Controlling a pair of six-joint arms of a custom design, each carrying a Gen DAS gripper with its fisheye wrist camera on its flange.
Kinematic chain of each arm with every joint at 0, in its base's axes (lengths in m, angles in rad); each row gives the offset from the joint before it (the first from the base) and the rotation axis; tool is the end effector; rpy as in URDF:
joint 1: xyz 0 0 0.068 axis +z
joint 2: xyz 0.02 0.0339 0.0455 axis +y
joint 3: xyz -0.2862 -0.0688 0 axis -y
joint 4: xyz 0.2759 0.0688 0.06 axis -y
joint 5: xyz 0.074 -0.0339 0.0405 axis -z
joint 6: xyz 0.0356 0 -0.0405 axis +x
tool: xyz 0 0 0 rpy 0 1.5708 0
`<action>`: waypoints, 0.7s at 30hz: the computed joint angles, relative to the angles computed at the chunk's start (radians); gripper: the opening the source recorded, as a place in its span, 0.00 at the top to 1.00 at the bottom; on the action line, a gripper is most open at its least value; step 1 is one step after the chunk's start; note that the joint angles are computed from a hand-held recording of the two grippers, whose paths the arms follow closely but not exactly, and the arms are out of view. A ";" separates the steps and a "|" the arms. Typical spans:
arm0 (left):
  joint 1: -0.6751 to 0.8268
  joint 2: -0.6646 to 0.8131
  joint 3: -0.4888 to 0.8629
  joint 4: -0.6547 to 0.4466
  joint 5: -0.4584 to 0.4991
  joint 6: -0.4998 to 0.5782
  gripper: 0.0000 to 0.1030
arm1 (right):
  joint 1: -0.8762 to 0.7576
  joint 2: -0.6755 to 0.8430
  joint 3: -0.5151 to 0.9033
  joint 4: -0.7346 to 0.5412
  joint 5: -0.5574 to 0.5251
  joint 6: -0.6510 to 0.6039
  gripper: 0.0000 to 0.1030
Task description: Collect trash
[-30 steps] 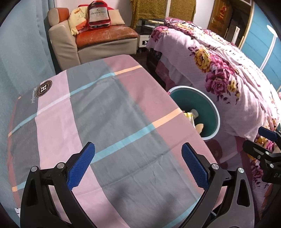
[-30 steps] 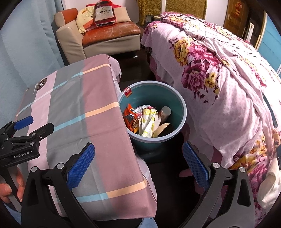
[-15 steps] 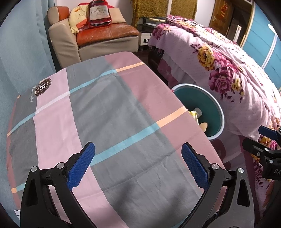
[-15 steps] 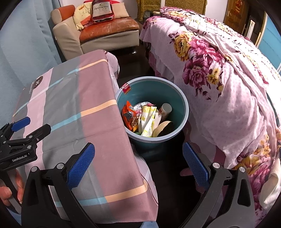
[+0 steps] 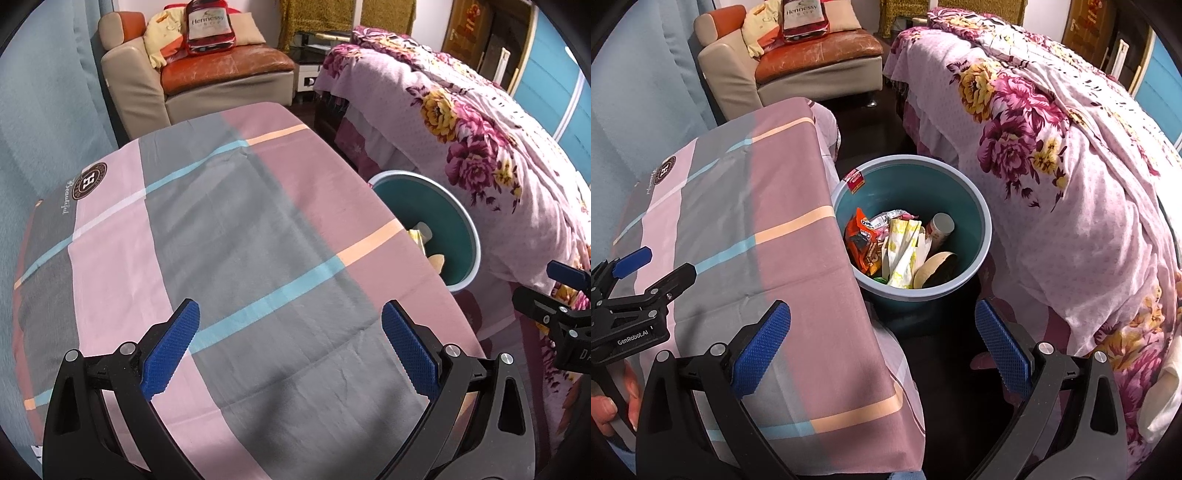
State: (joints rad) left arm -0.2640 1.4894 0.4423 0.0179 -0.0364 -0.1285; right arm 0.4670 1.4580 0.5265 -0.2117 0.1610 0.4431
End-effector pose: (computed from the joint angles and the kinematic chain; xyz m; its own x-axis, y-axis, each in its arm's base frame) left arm 0.2351 -0.0622 0.0959 -0.8515 0.0975 -0.5152 0.1347 0.9903 -0.0351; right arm 0.2221 0.1056 0.1130 -0.8991 0.0206 -0.4372 0.0005 0.9989 0.0460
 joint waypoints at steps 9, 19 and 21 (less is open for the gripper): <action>0.011 0.058 0.019 0.022 0.004 0.014 0.04 | -0.015 0.049 0.014 0.024 0.001 -0.003 0.07; 0.023 0.144 0.051 0.038 0.016 0.022 0.04 | -0.036 0.112 0.037 0.055 0.001 -0.010 0.07; 0.024 0.162 0.059 0.040 0.019 0.022 0.04 | -0.043 0.127 0.043 0.061 0.002 -0.012 0.07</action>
